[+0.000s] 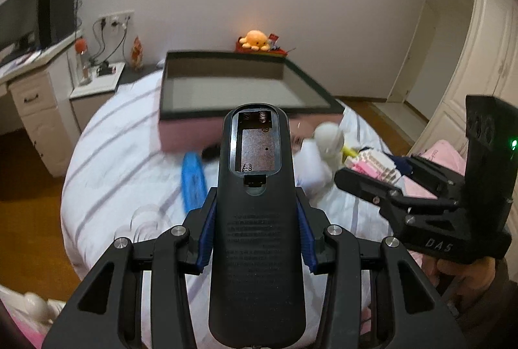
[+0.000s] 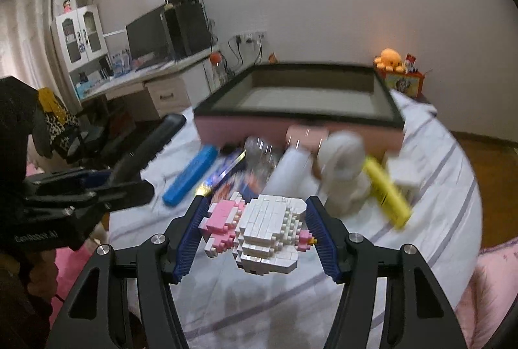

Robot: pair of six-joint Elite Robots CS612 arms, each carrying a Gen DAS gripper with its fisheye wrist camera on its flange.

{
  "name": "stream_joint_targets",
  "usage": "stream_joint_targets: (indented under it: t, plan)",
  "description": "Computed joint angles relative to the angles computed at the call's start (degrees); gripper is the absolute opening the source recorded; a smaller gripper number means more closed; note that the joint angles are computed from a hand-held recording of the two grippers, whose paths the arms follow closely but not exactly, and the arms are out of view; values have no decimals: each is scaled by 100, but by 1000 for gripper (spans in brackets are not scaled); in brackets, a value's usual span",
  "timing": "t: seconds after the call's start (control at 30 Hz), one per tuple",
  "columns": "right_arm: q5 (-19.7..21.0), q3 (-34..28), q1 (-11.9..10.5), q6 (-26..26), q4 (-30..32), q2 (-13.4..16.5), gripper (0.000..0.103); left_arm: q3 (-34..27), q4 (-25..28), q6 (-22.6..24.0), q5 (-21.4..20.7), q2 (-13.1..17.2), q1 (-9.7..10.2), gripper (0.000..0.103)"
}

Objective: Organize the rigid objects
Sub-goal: 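Lift the black case with the left gripper while the right gripper grasps the pink-white block figure, then carry both held objects into the pink box and open both grippers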

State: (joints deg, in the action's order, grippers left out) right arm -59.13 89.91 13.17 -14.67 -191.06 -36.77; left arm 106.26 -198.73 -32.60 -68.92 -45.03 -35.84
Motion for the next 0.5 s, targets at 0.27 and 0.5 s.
stream_joint_targets:
  t: [0.27,0.5]
  plan:
    - [162,-702,-45,76,360,142,63,-648,252,404,-122,114,249,44]
    - [125,-1611,19,-7,1143,450,63,-1384,993,533,-214,337,502,44]
